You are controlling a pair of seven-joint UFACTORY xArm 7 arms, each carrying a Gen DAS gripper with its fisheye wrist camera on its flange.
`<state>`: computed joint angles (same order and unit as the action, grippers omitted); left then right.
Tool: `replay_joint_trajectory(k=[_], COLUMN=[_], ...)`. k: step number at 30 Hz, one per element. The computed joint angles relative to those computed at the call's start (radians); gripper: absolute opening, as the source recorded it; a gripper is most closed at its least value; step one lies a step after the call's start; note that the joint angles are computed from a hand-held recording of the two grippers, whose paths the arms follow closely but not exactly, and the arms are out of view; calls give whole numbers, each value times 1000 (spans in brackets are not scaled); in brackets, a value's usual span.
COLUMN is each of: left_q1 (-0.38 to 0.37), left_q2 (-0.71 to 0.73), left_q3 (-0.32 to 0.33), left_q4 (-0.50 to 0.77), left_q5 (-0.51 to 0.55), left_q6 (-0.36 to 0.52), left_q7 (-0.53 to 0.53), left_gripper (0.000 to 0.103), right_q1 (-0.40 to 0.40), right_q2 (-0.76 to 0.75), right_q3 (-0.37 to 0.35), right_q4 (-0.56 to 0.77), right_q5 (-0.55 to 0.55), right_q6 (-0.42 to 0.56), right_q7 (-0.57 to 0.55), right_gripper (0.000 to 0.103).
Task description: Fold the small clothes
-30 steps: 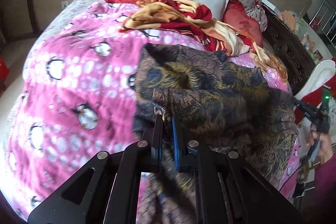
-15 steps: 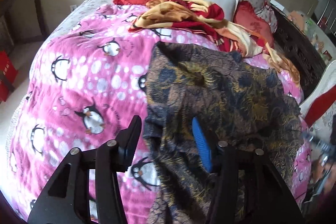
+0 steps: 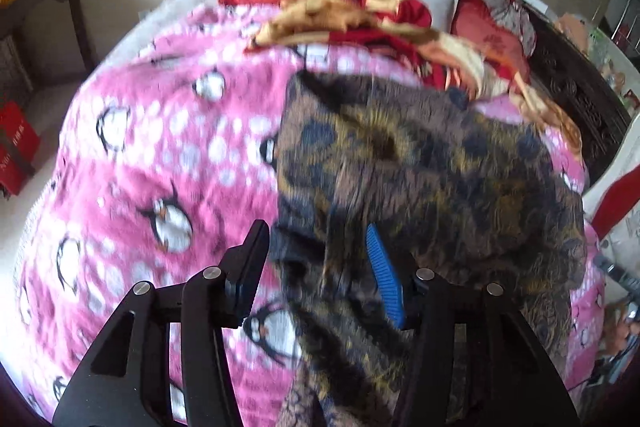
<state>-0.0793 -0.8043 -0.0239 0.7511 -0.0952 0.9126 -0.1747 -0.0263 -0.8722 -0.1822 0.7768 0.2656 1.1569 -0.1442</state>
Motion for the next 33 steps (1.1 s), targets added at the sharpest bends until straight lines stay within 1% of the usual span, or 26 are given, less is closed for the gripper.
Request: replay_joint_trajectory(k=[1,2,4,5,6,7,9,10,12,14,15,18,21,22,23,24,25,26,27,28,30,32,33], left_q1=[-2,-5,-13,-10,-2,3,-8,-12,-16,-14,-14,-10,-19,-18,-14,-12,-11,-12,-12,-22,-32,-30,-30], left_q2=[18,39,76,90,103,120,146,156,174,185,185,180,173,172,172,172,170,167,160,137,88,14,-10], left_q3=[-3,-7,-15,-25,-38,-46,-37,-33,-31,-32,-29,-29,-29,-36,-45,-52,-58,-59,-57,-42,-21,-8,-5], left_q4=[10,22,30,28,26,25,20,19,26,35,38,38,28,24,20,16,13,17,17,15,0,-24,-32], left_q5=[-2,-4,-11,-3,14,26,18,15,20,33,35,45,39,47,58,66,74,77,75,60,41,40,38], left_q6=[-5,-4,-29,-47,-60,-70,-89,-92,-94,-94,-95,-98,-89,-84,-82,-82,-80,-62,-54,-33,-15,19,33], left_q7=[-2,-6,-13,-19,-29,-40,-43,-43,-40,-34,-31,-27,-22,-23,-28,-32,-37,-40,-47,-38,-20,-1,9], left_gripper=[51,51,51,51,51,51,51,51,51,51,51,51,50,51,51,51,51,51,51,51,51,51,51], right_q1=[-5,-13,-2,7,14,3,-20,-21,-11,9,11,-22,21,35,38,40,30,20,21,20,12,1,-1], right_q2=[1,13,76,105,142,186,266,293,318,331,325,242,134,104,76,60,61,60,54,31,22,-12,-25], right_q3=[1,15,56,75,101,141,186,190,164,110,93,104,56,55,72,89,119,139,132,113,82,62,58], right_q4=[1,1,32,45,56,63,72,64,50,75,83,66,28,13,-5,-24,-47,-67,-86,-97,-68,-57,-51], right_q5=[19,26,-1,-18,-39,-85,-161,-176,-166,-111,-91,-122,-69,-66,-77,-98,-143,-171,-168,-148,-116,-101,-98], right_q6=[-31,-74,-123,-142,-171,-209,-253,-262,-311,-288,-275,-266,-213,-179,-151,-130,-120,-116,-114,-112,-82,-67,-51], right_q7=[20,45,55,53,53,70,120,140,154,139,137,164,104,79,71,56,43,46,46,55,78,85,88], right_gripper=[50,53,53,50,44,40,40,40,40,40,40,40,40,40,40,40,40,40,41,42,44,51,52])
